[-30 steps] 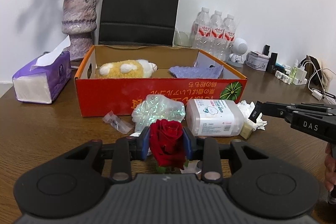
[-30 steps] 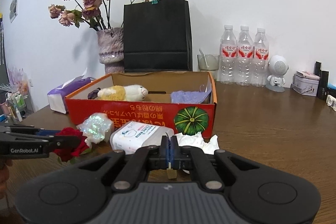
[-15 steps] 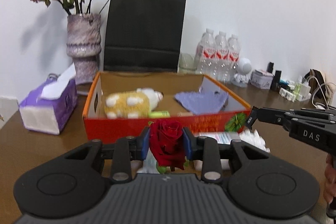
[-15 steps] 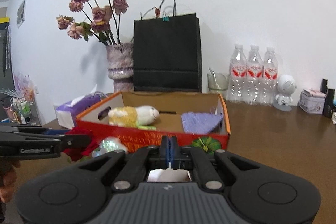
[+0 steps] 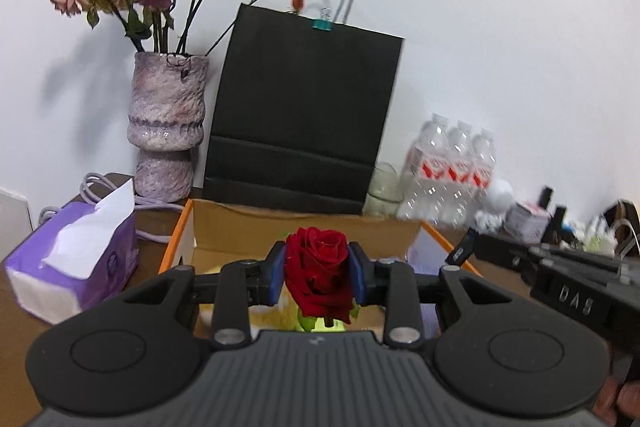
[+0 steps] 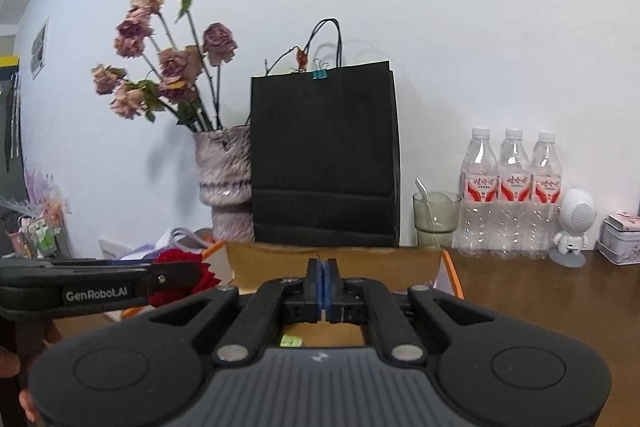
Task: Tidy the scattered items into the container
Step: 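Carry the rose and soap bar into the box and open both tools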
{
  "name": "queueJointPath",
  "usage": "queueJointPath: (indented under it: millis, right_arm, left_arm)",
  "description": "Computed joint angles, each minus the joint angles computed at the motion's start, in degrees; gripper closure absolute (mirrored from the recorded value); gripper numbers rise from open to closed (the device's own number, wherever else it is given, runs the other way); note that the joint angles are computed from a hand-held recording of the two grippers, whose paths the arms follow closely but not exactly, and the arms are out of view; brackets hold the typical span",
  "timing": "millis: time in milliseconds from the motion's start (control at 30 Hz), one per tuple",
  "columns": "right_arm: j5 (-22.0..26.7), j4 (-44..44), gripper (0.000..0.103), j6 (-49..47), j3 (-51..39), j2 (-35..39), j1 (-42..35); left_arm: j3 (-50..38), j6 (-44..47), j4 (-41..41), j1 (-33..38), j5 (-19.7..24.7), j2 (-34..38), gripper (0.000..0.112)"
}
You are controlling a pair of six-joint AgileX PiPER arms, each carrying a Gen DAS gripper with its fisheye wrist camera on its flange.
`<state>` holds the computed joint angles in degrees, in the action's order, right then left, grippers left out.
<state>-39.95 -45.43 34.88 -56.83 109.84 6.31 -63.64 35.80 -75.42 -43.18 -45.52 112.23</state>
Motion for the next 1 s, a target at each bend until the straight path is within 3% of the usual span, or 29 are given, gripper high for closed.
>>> queueJointPath:
  millis: [300,567,633,667,700,767,833,1000]
  right_arm:
    - [6.9,-4.3,0.102,6.8,-10.1,7.7,1.2]
    - [7.3,-11.1,0.102,13.7,-11.6,8.8,0.1]
    - [7.7,-11.7,0.102,14.3,-11.6,8.6,0.2]
    - [8.4,-12.2,0.101,15.2,-11.8,8.5,0.2]
    - [9.6,-12.9,0.095,16.7,-12.2,8.4,0.3]
    - [12.9,-18.1,0.056,23.6,-13.7,8.1,0.3]
    - [18.0,-25.5,0.002,32.8,-15.8,8.0,0.9]
    - [18.2,-34.3,0.000,43.0,-19.0,9.5,0.7]
  left_arm:
    - [-9.8,6.8,-2.8,4.5,6.1,7.4,0.080]
    - [-11.1,9.8,-5.6,4.6,6.5,9.3,0.078]
    - [-11.3,11.6,-6.8,4.5,6.7,9.2,0.069]
    - [-11.8,13.2,-8.2,4.4,6.5,9.3,0.048]
    - [-12.1,14.7,-9.5,4.1,6.0,9.4,0.014]
    - [-14.2,19.4,-14.0,2.5,0.6,10.3,0.009]
    - [-14.0,20.3,-13.8,2.2,-0.7,10.0,0.009]
    - [-14.1,21.2,-15.1,2.3,0.6,9.6,0.009]
